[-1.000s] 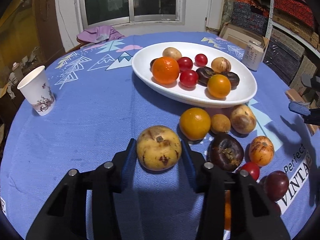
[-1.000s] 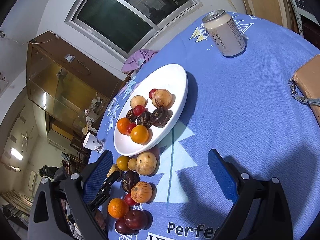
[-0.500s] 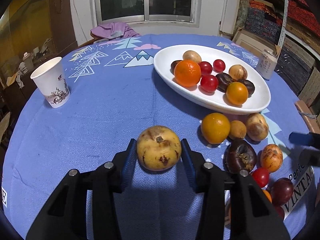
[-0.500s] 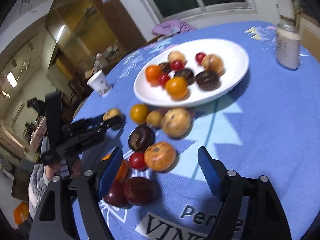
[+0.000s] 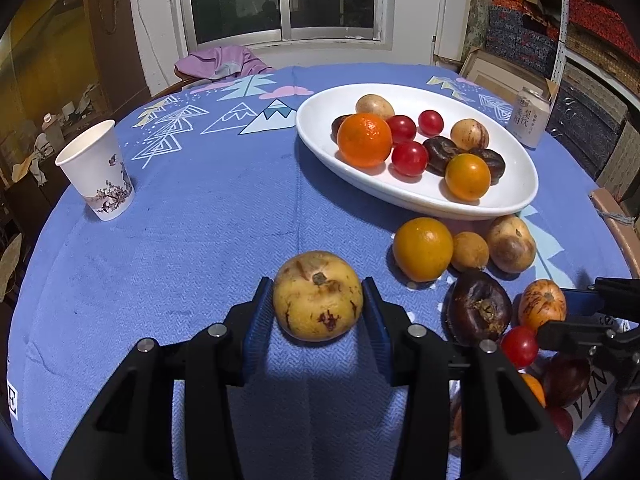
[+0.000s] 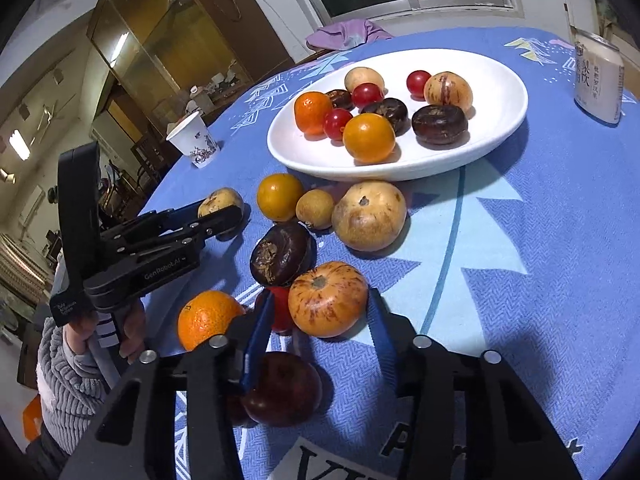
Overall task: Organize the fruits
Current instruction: 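Grasp a spotted yellow fruit with the left tool while the right tool grasps a striped fruit, then carry both fruits over the white plate and open both tools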
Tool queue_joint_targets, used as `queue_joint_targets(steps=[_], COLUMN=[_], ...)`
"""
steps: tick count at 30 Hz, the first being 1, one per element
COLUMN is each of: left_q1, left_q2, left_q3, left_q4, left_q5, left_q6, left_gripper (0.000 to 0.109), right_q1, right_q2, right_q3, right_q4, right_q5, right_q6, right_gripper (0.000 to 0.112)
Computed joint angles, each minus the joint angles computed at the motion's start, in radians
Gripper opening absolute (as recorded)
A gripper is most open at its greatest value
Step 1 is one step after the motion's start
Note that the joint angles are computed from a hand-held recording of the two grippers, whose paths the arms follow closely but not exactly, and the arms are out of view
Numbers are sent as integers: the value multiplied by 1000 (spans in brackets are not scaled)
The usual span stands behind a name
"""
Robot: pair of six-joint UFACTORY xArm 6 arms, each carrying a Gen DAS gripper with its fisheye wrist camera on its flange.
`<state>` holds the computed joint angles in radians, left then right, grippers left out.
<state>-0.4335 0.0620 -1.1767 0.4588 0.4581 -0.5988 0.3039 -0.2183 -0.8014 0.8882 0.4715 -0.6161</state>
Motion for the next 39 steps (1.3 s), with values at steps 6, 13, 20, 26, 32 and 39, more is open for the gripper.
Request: queue_joint_targets(steps=[6,13,20,26,32,39], left_q1=[-1,11,10,-22,-32,-16], left_q2=[24,7,-32,161,433,659], left_q3=[-16,10,-33,-396,-759,-1024], left_q4=[-117,-137,-91,-92,-181,-280], left_q5=[18,-30,-70,44,182,301], left_q6=[97,84,25,75,155,247], left_gripper=[45,44,44,44,44,44], right_q1=[12,1,-37,-83,-117,-127], right_q2=[-8,-7,-101,5,290,507], right_q3=[14,10,-1,-227,-477,-659], right_q4=[-27,4,188,41,-124,-257], right_q5=[-36,-36,-106,-142,-102,-43], right_q6=[5,-1,-140,-23,156,291], right_gripper=[40,40,40,40,40,40])
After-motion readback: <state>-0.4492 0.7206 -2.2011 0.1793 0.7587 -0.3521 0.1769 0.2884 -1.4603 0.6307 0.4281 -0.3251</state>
